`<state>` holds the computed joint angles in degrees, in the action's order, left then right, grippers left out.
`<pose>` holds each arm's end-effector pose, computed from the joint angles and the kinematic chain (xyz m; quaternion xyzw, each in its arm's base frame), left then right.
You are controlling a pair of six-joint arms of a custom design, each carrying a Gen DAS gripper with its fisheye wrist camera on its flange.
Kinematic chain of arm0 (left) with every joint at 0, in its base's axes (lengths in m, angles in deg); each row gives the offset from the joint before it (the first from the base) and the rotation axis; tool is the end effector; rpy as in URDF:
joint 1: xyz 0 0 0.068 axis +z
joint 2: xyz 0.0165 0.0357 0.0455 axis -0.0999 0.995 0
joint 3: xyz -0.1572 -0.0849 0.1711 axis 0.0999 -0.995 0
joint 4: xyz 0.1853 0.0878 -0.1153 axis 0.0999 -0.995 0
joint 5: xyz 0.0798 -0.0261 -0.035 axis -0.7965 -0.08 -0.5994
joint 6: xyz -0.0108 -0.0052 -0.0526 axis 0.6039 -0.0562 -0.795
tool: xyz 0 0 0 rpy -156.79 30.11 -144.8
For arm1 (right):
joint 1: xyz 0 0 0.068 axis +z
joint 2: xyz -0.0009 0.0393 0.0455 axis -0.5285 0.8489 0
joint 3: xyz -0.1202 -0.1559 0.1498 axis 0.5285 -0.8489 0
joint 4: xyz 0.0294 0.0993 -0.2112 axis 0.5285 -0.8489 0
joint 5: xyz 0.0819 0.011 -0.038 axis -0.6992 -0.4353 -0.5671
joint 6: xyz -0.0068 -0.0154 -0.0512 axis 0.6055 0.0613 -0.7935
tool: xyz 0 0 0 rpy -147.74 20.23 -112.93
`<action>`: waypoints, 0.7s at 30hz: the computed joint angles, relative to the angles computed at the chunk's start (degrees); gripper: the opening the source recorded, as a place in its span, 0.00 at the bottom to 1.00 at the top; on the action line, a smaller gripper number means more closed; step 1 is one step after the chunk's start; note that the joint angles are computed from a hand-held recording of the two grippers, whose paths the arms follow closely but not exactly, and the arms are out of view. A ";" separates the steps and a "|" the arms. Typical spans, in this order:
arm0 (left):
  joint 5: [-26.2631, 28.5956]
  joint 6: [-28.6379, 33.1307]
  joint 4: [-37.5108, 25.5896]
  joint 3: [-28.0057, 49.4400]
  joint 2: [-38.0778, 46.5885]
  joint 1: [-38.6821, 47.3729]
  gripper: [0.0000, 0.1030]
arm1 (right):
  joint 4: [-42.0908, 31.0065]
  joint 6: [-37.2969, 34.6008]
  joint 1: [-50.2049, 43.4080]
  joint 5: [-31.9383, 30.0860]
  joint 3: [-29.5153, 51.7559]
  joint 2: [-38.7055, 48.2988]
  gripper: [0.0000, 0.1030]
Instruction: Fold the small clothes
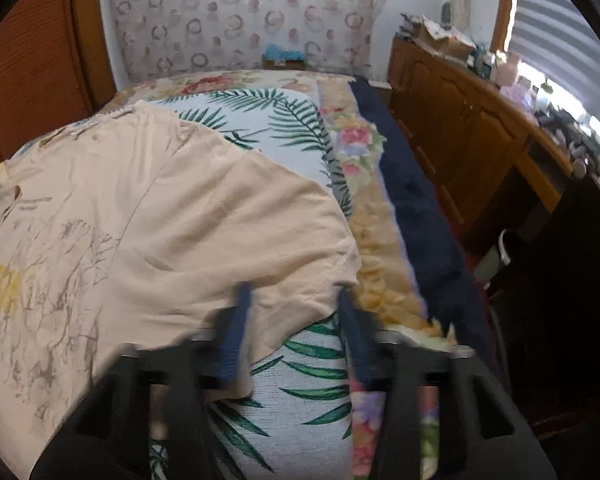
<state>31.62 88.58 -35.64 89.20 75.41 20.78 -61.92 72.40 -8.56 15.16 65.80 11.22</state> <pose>0.3547 0.1523 0.1517 0.3354 0.8755 -0.1437 0.3166 0.1294 0.0360 0.1440 0.1836 0.9212 -0.1048 0.3267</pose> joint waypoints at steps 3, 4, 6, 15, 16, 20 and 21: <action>-0.12 -0.04 0.28 -0.26 -0.18 -0.04 0.52 | 0.68 -0.88 0.97 0.04 0.11 0.67 0.02; -0.24 -0.04 0.62 -0.58 -0.41 -0.04 0.52 | 0.51 -0.27 1.79 0.76 0.29 0.84 0.02; -0.37 -0.09 0.96 -0.96 -0.65 -0.09 0.52 | 0.43 -0.21 2.72 1.16 0.48 -1.03 0.01; -0.36 -0.13 0.59 -0.93 -0.78 -0.07 0.53 | -0.06 -0.16 13.54 5.89 13.88 4.07 0.01; -0.37 -0.20 0.40 -0.68 -0.70 -0.11 0.53 | 1.31 -0.95 15.24 5.80 16.32 6.72 0.01; -0.27 -0.26 0.04 -0.42 -0.57 -0.13 0.53 | 6.77 -2.52 19.42 3.48 23.59 17.85 0.02; -0.27 -0.38 -0.14 -0.08 -0.40 -0.21 0.53 | 9.07 -3.07 20.08 2.40 24.36 19.93 0.10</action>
<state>31.35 88.20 -35.78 89.11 75.01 20.57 -52.85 69.33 11.53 17.56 90.16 31.15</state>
